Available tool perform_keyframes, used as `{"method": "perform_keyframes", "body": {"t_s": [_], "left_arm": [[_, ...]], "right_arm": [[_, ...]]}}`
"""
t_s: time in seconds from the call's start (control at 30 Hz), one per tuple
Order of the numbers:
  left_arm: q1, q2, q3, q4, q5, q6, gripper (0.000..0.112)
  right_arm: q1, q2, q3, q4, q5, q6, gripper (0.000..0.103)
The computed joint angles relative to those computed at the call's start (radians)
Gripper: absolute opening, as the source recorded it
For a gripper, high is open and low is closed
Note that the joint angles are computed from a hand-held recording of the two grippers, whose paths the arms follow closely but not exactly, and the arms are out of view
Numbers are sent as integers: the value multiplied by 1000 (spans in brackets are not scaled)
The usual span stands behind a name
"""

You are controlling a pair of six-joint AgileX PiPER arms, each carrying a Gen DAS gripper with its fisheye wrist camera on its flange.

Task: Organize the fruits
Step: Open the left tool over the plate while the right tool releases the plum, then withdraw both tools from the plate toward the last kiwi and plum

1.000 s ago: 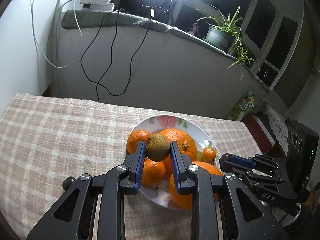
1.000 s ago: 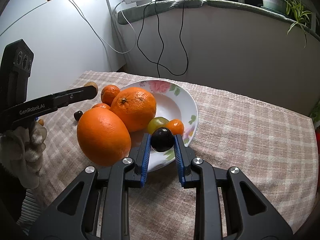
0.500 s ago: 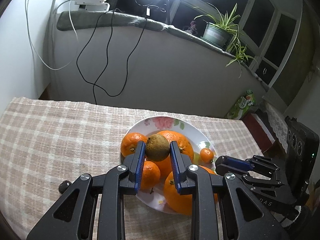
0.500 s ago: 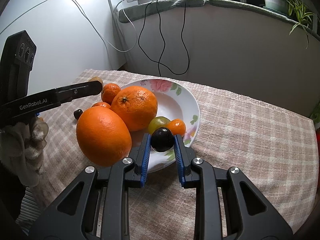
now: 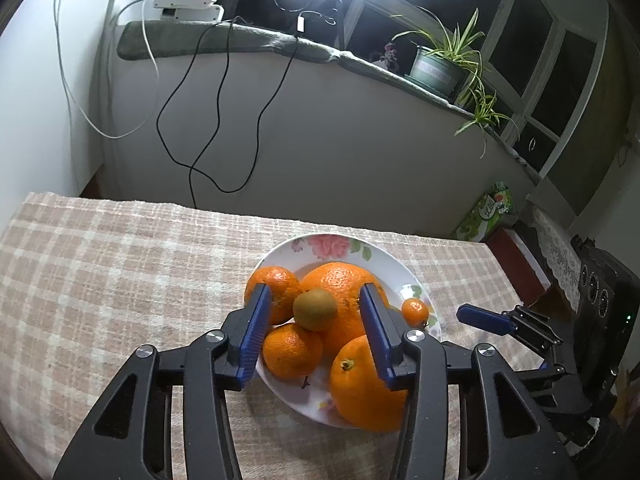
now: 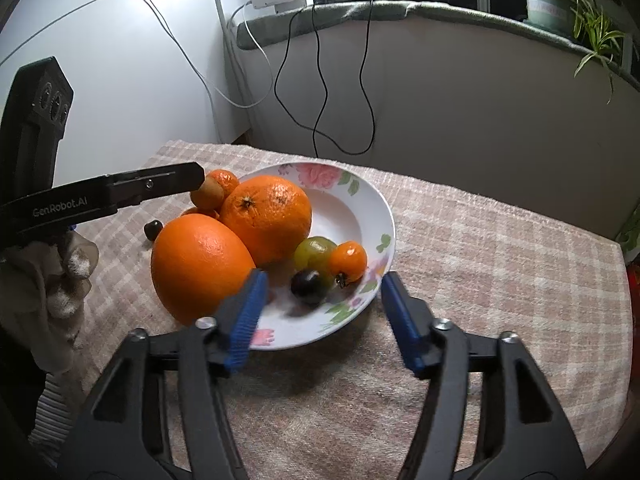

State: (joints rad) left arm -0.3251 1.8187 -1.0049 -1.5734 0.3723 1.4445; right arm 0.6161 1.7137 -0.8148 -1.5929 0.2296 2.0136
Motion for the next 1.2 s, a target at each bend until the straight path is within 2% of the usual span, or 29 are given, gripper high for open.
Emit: {"method": "perform_keyframes", "body": {"t_s": [0.17, 0.23, 0.27, 0.7, 0.9, 1.0, 1.07, 1.1, 1.13, 1.2], "left_arm": [[0, -6, 8, -2, -1, 4, 45], [1, -9, 10, -2, -1, 2, 45], [3, -10, 12, -2, 0, 2, 46], [21, -59, 56, -20, 13, 18, 46], [46, -109, 98, -41, 22, 41, 46], [66, -141, 129, -60, 27, 66, 53], [87, -162, 151, -67, 35, 78, 53], [97, -174, 161, -67, 38, 81, 53], [107, -184, 170, -67, 40, 84, 55], [131, -206, 195, -83, 40, 109, 62]], "right_arm": [[5, -5, 1, 21, 10, -16, 69], [9, -9, 2, 21, 19, -7, 80], [12, -13, 7, -10, 25, 28, 81], [44, -53, 7, 123, 66, -76, 82], [88, -66, -17, 243, 125, -182, 82], [112, -73, -32, 287, 152, -226, 82], [142, -73, -49, 312, 185, -255, 87], [157, -73, -55, 306, 204, -251, 93], [179, -75, -58, 281, 231, -228, 95], [225, -70, -72, 254, 293, -213, 100]]}}
